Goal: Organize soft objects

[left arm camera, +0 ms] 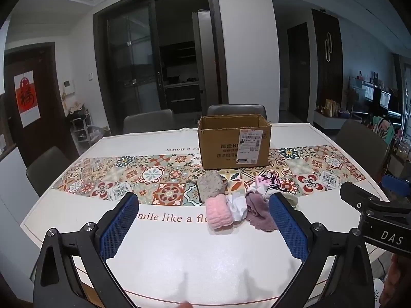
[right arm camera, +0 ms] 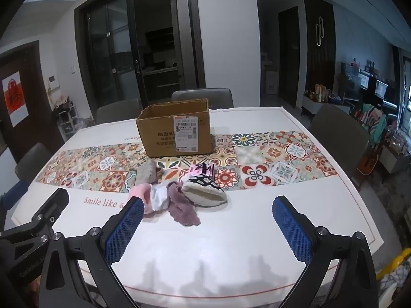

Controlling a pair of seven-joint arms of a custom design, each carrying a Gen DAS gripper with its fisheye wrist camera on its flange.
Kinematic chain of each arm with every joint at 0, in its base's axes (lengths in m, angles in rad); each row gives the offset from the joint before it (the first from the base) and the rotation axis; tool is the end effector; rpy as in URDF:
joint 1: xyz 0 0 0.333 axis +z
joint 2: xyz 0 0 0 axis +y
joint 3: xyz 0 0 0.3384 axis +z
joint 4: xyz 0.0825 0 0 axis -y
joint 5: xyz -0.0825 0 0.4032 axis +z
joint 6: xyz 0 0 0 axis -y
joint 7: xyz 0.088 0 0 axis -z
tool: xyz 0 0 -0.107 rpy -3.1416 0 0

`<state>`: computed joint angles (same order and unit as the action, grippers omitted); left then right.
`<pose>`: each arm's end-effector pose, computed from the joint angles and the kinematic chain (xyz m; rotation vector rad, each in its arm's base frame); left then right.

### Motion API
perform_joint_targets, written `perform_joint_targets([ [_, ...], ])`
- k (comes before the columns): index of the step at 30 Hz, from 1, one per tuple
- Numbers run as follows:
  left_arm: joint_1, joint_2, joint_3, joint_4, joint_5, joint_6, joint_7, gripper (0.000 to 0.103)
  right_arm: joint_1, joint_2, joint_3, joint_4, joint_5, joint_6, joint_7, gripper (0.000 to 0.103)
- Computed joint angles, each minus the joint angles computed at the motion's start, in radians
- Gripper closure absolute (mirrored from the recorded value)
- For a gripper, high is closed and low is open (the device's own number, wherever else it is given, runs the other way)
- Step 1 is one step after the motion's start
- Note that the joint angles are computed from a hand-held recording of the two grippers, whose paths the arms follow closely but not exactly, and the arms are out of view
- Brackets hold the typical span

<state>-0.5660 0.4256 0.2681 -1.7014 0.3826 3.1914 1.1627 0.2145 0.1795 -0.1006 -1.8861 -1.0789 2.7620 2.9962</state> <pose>0.6777 -0.2801 0.4888 -1.2709 1.8586 -1.0368 0.6521 0.1158 0.4871 -1.3034 1.9964 -0.9454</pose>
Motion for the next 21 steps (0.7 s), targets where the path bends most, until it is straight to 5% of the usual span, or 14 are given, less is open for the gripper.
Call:
perform_joint_targets([
  [2, 0.013, -0.002, -0.015, -0.003, -0.004, 0.005, 0.009, 0.0, -0.001, -0.002, -0.003, -0.003, -0.01, 0.013, 0.015, 0.001],
  [5, -0.033, -0.019, 0.04, -0.015, 0.005, 0.004, -0.012, 0.0, -0.003, -0.002, 0.0, -0.003, 0.004, 0.007, -0.004, 0.001],
  [8, -0.002, -0.028, 0.006, -0.016, 0.007, 0.0, 0.003, 0.0, -0.001, -0.005, -0.003, -0.005, -0.012, 0.008, 0.009, 0.001],
  [13, -0.08, -0.015, 0.097, -0.015, 0.032, 0.015, -0.05, 0.0, -0.002, -0.011, 0.0, -0.008, -0.016, 0.008, 0.01, 0.001],
  [21, -0.121, -0.009, 0.146, -0.021, 0.009, 0.037, -0.052, 0.0, 0.001, -0.015, 0.002, -0.009, -0.038, 0.0, 0.029, 0.001],
])
